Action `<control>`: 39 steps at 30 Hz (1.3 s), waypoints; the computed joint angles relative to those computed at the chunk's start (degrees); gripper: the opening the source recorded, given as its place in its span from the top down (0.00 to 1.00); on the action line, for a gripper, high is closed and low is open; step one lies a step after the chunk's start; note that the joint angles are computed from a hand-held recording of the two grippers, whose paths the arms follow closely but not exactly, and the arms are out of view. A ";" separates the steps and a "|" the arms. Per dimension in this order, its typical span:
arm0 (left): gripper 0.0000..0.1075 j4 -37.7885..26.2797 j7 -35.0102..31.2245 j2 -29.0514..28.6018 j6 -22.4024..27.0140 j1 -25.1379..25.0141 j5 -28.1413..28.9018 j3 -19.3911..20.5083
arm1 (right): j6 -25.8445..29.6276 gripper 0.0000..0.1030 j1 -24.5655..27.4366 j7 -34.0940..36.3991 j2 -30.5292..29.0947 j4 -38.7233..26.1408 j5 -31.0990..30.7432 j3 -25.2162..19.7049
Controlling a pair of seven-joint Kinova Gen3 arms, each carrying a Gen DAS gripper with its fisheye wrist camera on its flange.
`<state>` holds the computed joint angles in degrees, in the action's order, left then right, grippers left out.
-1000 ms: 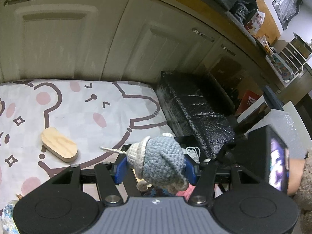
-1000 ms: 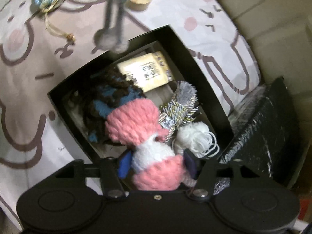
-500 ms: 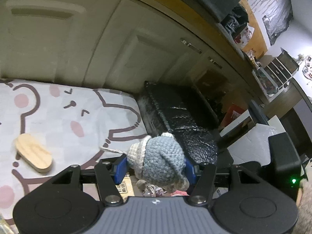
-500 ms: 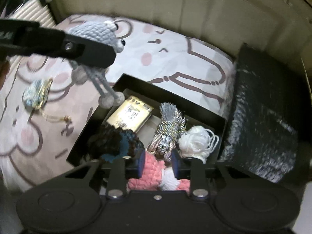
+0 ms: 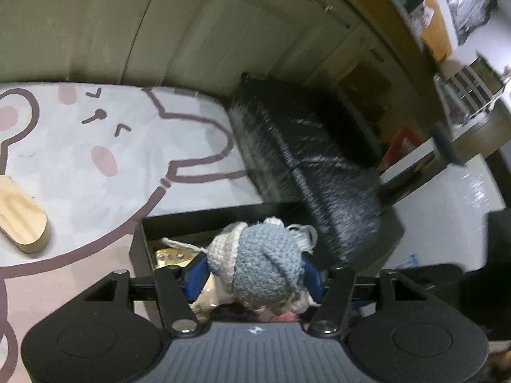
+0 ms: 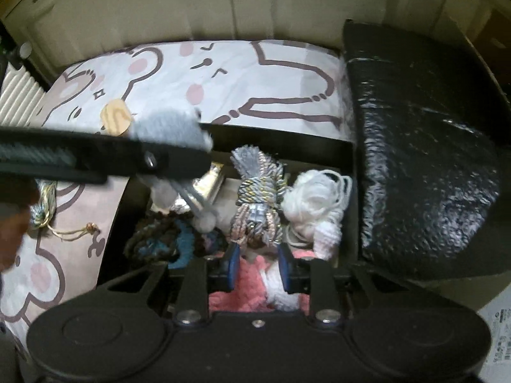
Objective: Organize objects
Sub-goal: 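Lower the pink doll into the box with the right gripper while the left gripper lowers the grey mouse, then open both grippers and withdraw them from the box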
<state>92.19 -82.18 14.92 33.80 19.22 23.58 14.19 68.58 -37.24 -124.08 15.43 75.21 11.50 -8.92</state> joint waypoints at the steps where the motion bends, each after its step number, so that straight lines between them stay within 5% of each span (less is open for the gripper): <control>1: 0.30 -0.16 0.98 0.15 0.06 0.81 -1.30 -0.55 | -0.13 0.72 0.11 -0.27 -0.19 0.00 0.07 0.17; 12: 0.27 -1.10 6.00 -1.00 1.33 3.06 -8.28 -2.03 | -2.08 0.72 -0.65 -6.64 -2.62 2.59 2.37 -0.08; 27: 0.28 -5.02 12.86 -3.96 10.44 6.15 -18.63 -3.51 | -2.02 0.69 -4.22 -22.70 -6.77 4.81 11.43 -2.00; 39: 0.26 -5.32 16.56 -8.86 15.22 6.66 -24.34 -2.79 | 3.92 0.51 -9.79 -37.11 -8.93 4.66 23.41 -5.17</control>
